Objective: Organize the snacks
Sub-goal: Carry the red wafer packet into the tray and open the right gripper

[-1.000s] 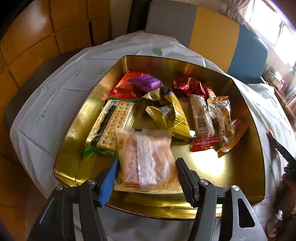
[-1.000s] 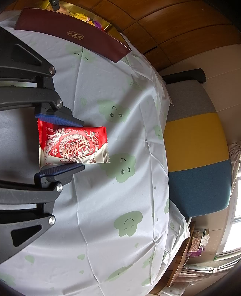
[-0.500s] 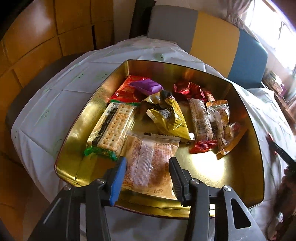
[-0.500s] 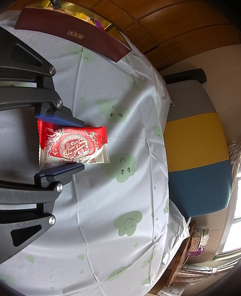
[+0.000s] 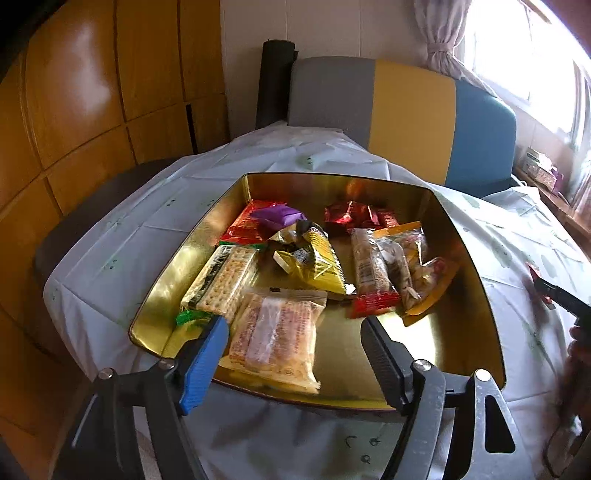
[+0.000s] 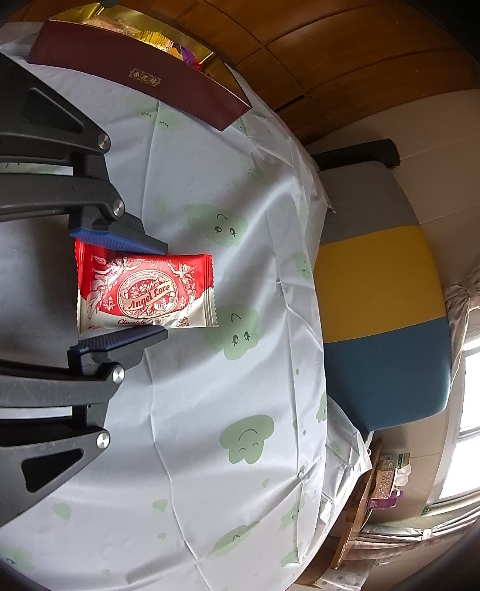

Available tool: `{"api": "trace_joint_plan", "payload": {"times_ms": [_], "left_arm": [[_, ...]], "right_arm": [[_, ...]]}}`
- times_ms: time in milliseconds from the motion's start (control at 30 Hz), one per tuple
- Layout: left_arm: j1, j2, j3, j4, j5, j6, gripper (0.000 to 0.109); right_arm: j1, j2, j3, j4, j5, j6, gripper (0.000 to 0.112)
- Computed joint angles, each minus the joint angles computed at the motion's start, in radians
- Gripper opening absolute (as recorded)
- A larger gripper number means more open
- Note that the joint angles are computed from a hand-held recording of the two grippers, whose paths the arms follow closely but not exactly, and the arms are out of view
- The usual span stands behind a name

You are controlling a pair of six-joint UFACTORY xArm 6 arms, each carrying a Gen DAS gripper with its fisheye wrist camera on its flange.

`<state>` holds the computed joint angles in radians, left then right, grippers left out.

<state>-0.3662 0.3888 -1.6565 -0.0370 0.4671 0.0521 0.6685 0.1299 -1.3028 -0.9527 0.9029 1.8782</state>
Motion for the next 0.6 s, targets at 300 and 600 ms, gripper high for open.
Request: {"api": "trace_joint_plan", "payload": {"times_ms": [300,600], "left_arm": [[0.006,-0.035,0.067,-0.006,-0.028,-0.027,0.085],[0.030,-0.053,0.104,-0.007,-0.071,-0.067,0.099]], "right_arm": [[0.055,0.038,-0.079,-0.013,0.064,-0.085,0.039],[0.085,0.094,-0.166,0.043,-0.013,-0.053,0.039]]}}
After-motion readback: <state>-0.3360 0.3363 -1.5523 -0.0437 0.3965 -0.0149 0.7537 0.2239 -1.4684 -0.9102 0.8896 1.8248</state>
